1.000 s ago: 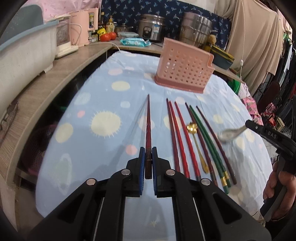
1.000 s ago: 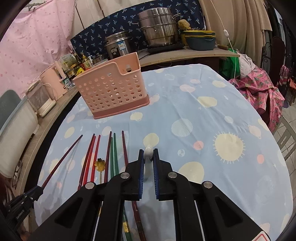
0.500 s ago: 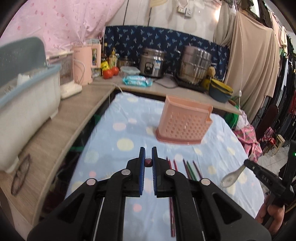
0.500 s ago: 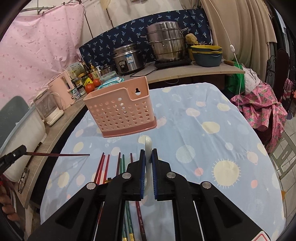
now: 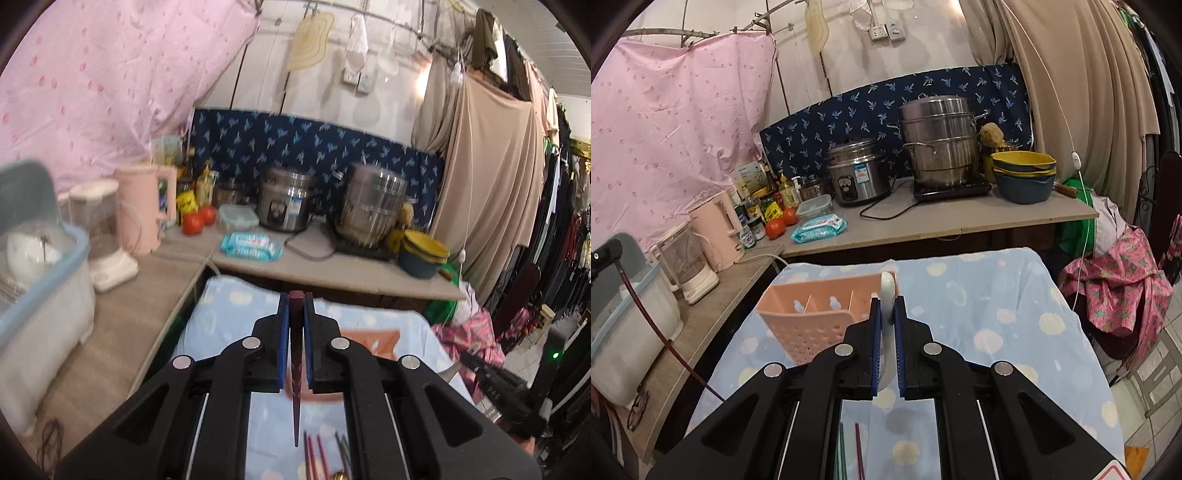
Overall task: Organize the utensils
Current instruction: 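Lift the chopstick with the left tool while the right tool carries the spoon toward the pink basket, then lower the chopstick into the pink basket and open the left tool while the right tool releases the spoon there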
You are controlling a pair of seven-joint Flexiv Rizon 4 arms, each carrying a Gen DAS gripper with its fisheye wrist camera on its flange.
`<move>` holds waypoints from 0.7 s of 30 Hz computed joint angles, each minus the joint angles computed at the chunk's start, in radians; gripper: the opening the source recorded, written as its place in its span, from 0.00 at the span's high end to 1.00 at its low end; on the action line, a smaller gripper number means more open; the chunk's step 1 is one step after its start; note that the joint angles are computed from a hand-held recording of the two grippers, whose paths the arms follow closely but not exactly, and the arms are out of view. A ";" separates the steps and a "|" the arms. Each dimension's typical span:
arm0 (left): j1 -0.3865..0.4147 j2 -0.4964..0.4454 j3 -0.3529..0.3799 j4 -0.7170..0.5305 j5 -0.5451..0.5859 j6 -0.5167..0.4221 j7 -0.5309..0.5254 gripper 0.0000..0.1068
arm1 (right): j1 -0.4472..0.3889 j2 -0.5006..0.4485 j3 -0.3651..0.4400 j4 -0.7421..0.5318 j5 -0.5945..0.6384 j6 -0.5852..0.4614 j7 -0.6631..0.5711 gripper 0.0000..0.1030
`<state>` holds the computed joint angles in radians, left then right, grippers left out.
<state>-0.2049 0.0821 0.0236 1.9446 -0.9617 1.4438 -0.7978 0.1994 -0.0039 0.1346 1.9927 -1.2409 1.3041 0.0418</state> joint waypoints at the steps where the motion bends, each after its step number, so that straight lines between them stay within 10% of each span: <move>1: -0.007 -0.014 -0.006 -0.029 -0.029 0.012 0.024 0.94 | 0.000 -0.019 -0.007 -0.023 0.002 0.002 -0.010 0.93; 14: 0.014 -0.242 -0.185 -0.312 -0.284 0.202 0.258 0.94 | 0.073 -0.210 -0.092 -0.212 0.127 0.023 -0.135 0.93; 21: 0.065 -0.299 -0.174 -0.274 -0.078 0.158 0.043 0.94 | 0.117 -0.256 -0.121 -0.218 0.222 0.004 -0.203 0.93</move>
<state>-0.1397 -0.2170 -0.1507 1.6705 -1.0392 1.6013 -0.7546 0.3165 -0.2604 0.0136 1.7752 -1.0188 1.3083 -0.1616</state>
